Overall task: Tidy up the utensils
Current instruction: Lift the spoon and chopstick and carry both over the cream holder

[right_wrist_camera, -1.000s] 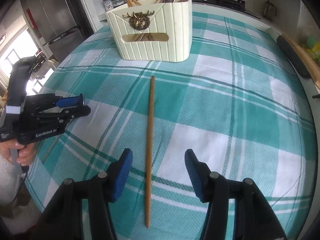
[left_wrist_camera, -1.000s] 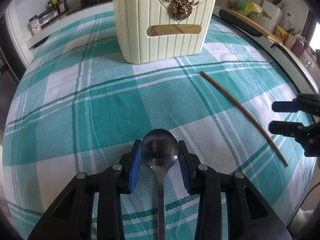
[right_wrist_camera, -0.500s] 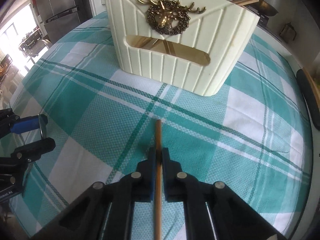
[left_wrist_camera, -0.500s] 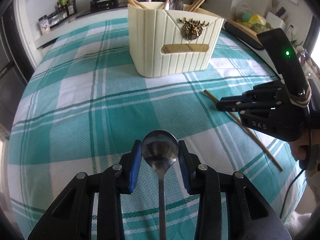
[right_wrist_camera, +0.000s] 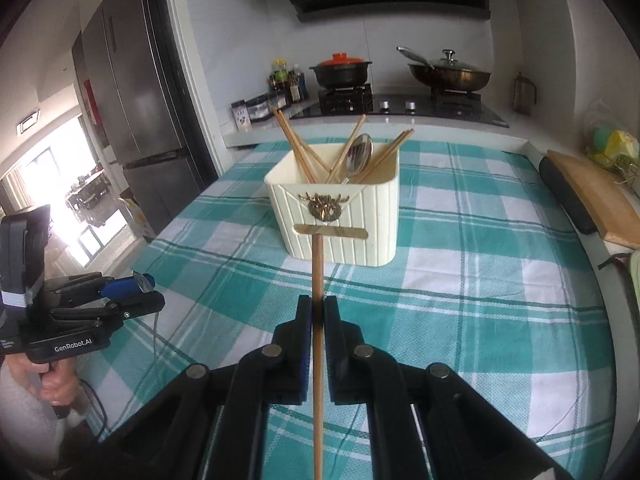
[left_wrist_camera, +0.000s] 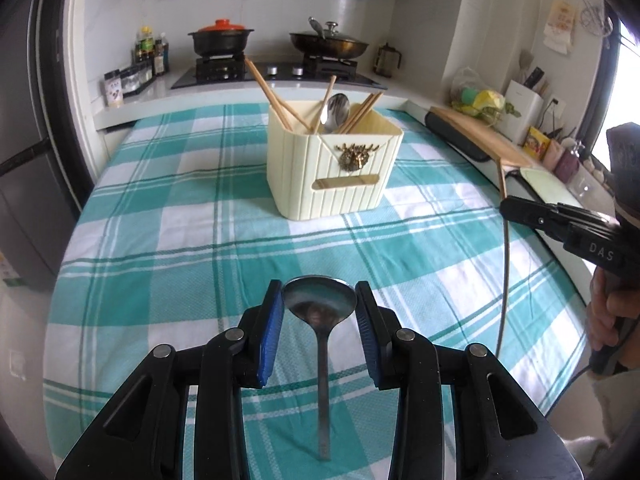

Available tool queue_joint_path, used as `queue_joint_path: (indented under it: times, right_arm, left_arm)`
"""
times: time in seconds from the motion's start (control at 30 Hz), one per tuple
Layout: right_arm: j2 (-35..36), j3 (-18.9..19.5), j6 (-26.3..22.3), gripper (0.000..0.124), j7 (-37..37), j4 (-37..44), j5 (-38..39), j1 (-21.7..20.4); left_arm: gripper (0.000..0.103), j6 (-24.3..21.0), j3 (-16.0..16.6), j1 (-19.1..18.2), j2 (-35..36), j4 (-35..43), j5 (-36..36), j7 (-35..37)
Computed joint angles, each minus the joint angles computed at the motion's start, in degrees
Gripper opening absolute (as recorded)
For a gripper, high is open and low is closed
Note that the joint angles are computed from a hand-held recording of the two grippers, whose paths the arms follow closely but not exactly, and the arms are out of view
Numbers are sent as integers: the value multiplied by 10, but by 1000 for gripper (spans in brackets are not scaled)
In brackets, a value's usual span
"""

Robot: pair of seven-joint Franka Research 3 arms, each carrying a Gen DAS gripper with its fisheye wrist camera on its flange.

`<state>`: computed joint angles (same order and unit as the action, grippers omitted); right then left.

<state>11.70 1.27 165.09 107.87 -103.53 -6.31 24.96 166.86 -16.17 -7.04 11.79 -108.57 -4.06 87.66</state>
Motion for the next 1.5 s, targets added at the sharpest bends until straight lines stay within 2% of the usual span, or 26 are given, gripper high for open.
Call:
queue_joint_path:
  times: [0.1, 0.23, 0.43, 0.63, 0.8, 0.97, 1.13, 1.27, 1.37, 1.5]
  right_arm:
    - [-35, -35, 52, 6, 85, -49, -86, 27]
    - [-61, -78, 98, 6, 256, -76, -267, 51]
    - [-70, -85, 133, 6, 417, -64, -429, 38]
    - [-61, -51, 147, 6, 402, -57, -404, -4]
    - [-61, -68, 153, 6, 449, -49, -449, 6]
    - [-52, -34, 134, 6, 345, -50, -345, -16]
    - [-51, -44, 136, 6, 310, -63, -295, -4]
    - [-44, -35, 128, 6, 251, -66, -235, -6]
    - [-39, -29, 128, 6, 218, -70, -186, -9]
    - [-31, -26, 126, 6, 163, -61, -120, -11]
  left_arm:
    - [36, 16, -9, 6, -18, -17, -20, 13]
    - [36, 26, -11, 4, -33, -27, -41, 23]
    - [36, 22, -10, -1, -39, -22, -61, 38]
    - [36, 13, -4, -6, -39, -12, -67, 45]
    - [36, 6, -6, -1, -37, -4, -91, 59]
    - [35, 3, 5, -7, -31, 4, -71, 44]
    - [35, -6, 2, -2, -28, 4, -73, 39]
    - [35, -16, 7, -4, -19, 13, -58, 28]
    - [35, -20, 23, -12, -9, 20, -16, -10]
    - [35, -39, 5, 9, -1, 34, -44, 9]
